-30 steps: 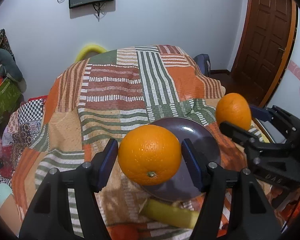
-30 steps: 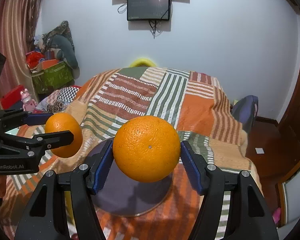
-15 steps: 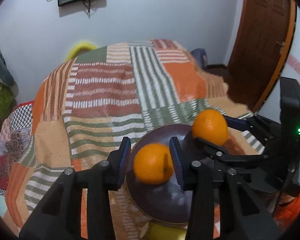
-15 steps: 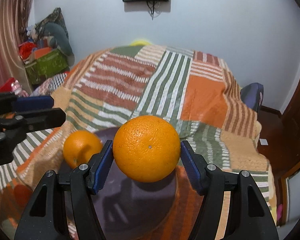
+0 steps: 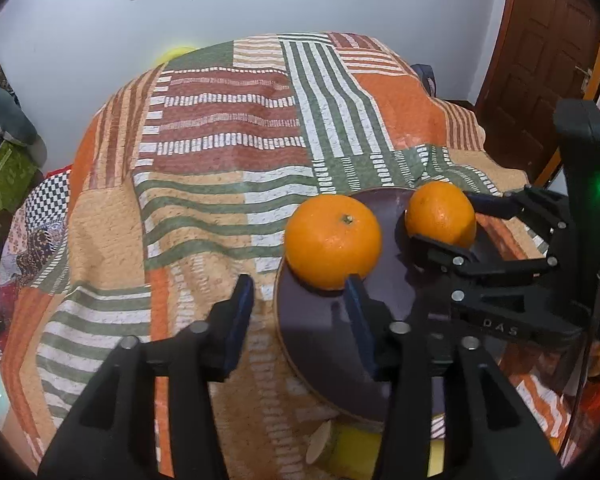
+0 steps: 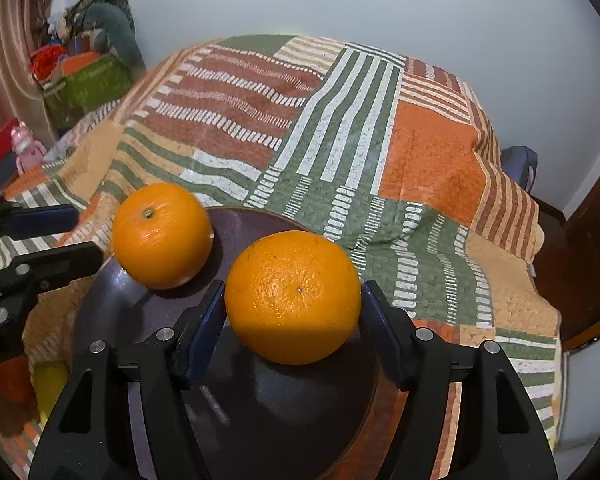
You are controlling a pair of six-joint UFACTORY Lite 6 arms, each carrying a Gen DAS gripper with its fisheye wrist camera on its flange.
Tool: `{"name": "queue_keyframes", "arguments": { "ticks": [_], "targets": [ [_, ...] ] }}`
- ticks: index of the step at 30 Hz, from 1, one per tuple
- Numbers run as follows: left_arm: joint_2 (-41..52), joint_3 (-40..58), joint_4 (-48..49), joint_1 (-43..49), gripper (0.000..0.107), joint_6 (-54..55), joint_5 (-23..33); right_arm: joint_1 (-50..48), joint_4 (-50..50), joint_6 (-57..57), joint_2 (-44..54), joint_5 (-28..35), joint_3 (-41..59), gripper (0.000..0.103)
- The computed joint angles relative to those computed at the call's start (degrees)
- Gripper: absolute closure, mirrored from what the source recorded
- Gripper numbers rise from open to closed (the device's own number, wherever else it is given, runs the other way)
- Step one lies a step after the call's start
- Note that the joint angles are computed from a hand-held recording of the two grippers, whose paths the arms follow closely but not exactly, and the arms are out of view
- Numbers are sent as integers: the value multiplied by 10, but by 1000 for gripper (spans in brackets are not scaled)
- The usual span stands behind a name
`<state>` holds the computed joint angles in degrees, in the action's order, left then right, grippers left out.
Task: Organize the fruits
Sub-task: 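Carry both oranges onto the purple plate and open both tools, then move both tools back toward the yellow-green vegetables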
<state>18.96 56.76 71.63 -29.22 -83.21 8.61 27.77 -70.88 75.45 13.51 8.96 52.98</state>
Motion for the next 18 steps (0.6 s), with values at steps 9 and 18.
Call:
{"name": "queue_keyframes", "arguments": {
  "ticks": [9,18],
  "targets": [
    [-118,-88,-5,-35,42,-8,46,21,33,-37,-126,32,-69,18],
    [-304,-206,-127,-124,33,69,122,101,222,-188,-363,127,-176,18]
  ]
}}
